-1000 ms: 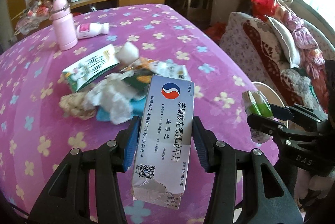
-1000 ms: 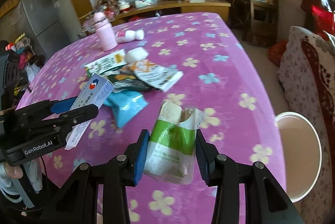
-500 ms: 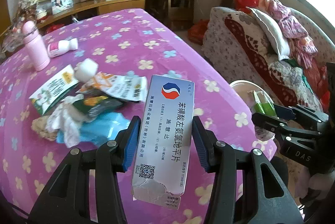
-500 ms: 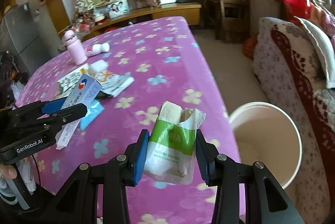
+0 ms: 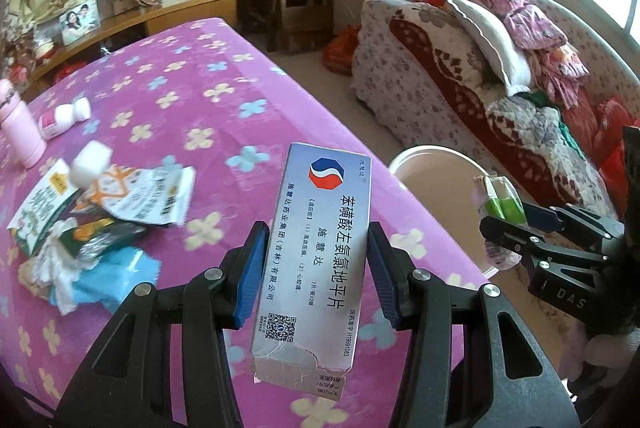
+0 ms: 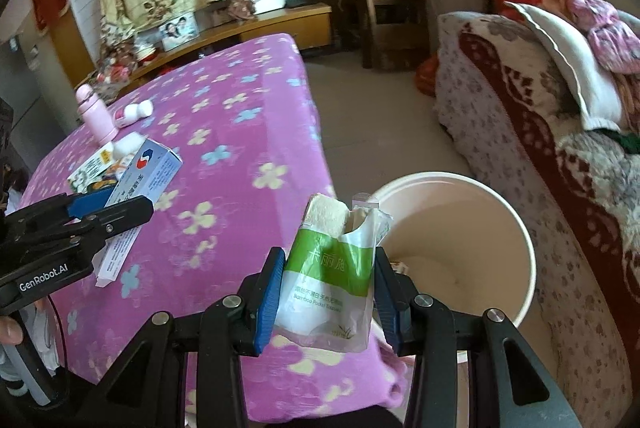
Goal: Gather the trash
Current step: 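Carry the medicine box and packet with both tools over the white bucket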
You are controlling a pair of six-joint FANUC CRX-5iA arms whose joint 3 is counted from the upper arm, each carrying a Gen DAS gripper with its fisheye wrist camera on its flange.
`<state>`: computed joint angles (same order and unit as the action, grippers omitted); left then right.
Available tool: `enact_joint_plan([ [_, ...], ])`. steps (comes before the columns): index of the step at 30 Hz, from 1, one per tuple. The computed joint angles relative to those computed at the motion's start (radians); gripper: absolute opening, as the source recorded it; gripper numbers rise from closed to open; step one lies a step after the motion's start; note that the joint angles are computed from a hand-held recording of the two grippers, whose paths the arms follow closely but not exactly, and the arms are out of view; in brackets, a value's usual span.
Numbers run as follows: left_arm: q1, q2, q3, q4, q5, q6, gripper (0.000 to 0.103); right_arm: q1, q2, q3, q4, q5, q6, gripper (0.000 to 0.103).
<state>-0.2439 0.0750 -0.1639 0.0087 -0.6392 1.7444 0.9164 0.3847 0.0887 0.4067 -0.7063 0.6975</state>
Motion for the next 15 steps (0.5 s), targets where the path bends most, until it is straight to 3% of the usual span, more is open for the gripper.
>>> enact_joint_plan([
  [15,-0.078,0.173,0.140,0.142,0.007,-0.118,0.047,-0.076,-0.026,-0.080,-0.001,-0.005,-0.058,0.041],
])
